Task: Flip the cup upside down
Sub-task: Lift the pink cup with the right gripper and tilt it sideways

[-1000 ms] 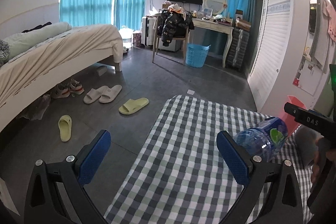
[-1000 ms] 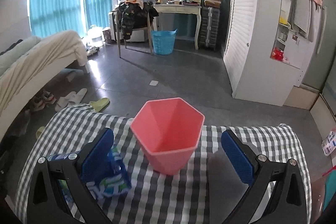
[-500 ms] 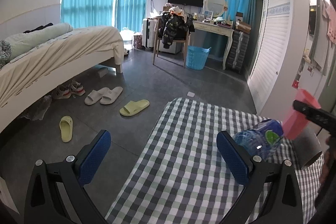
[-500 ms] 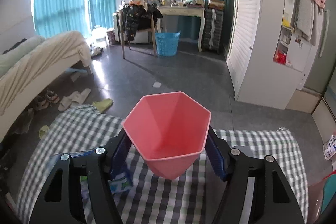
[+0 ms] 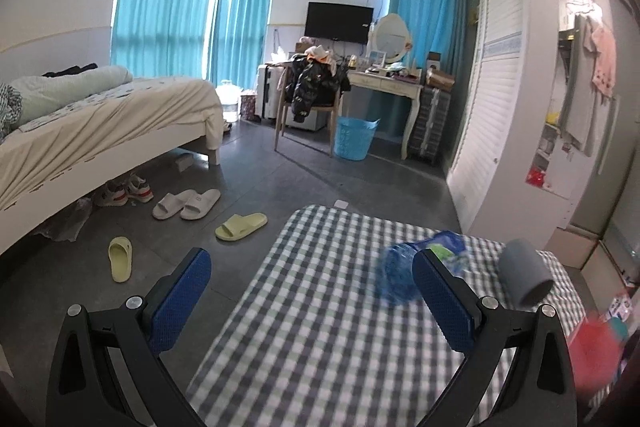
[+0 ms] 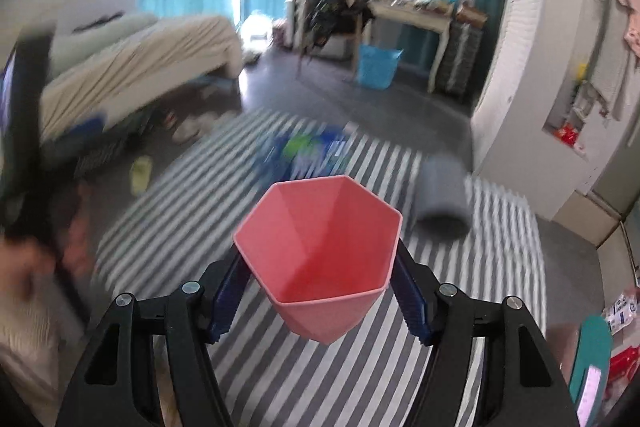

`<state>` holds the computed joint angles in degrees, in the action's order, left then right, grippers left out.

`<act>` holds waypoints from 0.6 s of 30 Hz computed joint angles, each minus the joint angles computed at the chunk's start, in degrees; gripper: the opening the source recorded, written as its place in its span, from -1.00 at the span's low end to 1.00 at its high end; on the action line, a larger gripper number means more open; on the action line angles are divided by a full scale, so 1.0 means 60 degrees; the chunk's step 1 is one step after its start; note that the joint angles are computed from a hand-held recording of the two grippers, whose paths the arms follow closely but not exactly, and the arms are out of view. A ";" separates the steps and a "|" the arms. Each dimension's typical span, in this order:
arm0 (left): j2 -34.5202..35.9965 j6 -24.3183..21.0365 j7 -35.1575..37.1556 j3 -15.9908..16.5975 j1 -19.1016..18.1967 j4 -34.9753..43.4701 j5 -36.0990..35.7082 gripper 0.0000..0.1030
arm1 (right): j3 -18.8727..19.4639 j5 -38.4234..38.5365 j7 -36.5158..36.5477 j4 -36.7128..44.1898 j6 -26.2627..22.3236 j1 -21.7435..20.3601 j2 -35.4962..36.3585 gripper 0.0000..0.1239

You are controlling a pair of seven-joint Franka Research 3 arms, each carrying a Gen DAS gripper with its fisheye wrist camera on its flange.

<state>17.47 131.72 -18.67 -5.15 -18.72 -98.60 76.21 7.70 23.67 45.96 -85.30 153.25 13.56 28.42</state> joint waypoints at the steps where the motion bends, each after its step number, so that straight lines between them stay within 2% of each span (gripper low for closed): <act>1: -0.0082 -0.0001 -0.0026 -0.0020 -0.0026 -0.0067 0.0012 1.00 | -0.0001 -0.0029 -0.0089 -0.0409 -0.0179 -0.0033 -0.0258 0.07; 5: -0.0395 0.0048 -0.0318 -0.0143 -0.0077 -0.0471 0.0118 1.00 | -0.0213 -0.0338 -0.0035 -0.1175 -0.0554 0.0100 -0.0589 0.07; 8: -0.0515 -0.0007 -0.0300 -0.0211 -0.0042 -0.0617 0.0161 1.00 | -0.0252 -0.0432 0.0159 -0.0900 -0.0987 0.0140 -0.0343 0.07; 10: -0.0579 0.0018 -0.0308 -0.0228 0.0026 -0.0695 0.0176 1.00 | -0.0241 -0.0402 0.0307 -0.0587 -0.1004 0.0155 -0.0090 0.07; 14: -0.0549 0.0104 -0.0227 -0.0230 0.0196 -0.0731 0.0060 1.00 | -0.0404 -0.0689 0.1175 0.0736 -0.1403 0.0411 0.0778 0.07; 18: -0.0393 0.0225 0.0019 -0.0199 0.0318 -0.0658 -0.0221 1.00 | -0.0686 -0.1281 0.2226 0.2649 -0.1761 0.0702 0.2162 0.07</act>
